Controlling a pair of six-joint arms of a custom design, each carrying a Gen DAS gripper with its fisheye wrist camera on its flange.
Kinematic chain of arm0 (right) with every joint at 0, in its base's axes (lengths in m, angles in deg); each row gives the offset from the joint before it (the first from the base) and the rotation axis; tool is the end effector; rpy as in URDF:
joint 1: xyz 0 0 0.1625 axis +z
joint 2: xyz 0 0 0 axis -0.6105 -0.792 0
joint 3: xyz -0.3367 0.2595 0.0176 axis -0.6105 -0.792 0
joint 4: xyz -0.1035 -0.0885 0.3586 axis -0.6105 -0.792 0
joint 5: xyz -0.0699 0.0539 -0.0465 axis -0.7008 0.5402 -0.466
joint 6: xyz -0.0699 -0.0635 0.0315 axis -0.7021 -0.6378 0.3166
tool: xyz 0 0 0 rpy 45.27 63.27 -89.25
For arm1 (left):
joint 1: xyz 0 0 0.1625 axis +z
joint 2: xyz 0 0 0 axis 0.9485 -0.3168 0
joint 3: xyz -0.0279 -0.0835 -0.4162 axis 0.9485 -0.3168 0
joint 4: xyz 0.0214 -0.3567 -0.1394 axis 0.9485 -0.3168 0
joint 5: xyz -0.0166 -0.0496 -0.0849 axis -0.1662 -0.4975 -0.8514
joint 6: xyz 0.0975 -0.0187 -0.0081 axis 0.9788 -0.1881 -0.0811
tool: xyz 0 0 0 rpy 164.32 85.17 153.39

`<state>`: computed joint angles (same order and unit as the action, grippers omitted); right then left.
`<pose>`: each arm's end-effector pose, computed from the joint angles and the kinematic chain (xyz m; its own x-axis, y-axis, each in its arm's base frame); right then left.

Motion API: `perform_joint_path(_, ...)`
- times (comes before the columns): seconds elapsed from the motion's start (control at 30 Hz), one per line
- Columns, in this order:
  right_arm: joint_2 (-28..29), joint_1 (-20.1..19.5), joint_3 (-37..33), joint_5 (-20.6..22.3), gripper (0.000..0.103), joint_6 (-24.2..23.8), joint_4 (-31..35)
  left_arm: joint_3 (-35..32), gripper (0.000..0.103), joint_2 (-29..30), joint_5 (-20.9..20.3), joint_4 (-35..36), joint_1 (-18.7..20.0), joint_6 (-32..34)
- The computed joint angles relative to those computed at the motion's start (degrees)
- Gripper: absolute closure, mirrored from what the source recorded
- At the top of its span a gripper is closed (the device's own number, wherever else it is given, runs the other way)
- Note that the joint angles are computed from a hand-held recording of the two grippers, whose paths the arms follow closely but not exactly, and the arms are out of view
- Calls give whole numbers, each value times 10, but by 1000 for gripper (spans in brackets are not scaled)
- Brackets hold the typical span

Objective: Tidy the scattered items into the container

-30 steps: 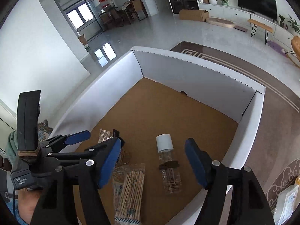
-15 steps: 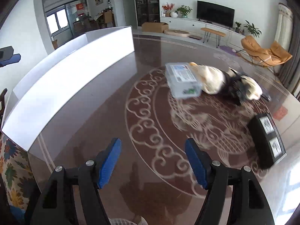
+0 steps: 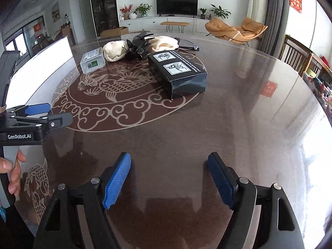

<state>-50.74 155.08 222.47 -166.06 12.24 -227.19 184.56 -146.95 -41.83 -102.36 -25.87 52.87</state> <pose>0.2275 -0.3259 0.1398 -0.7006 0.1086 0.7052 -0.3780 0.7818 -0.4959 -0.1660 -0.4508 0.1810 -0.6554 0.4335 -0.6185 0.6452 0.7471 -0.1601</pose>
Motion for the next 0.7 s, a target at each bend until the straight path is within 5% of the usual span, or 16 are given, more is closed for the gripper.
perform_joint_path(0.7,4,2,-5,-3,25,2,3,2,0,1,8,2,-3,8)
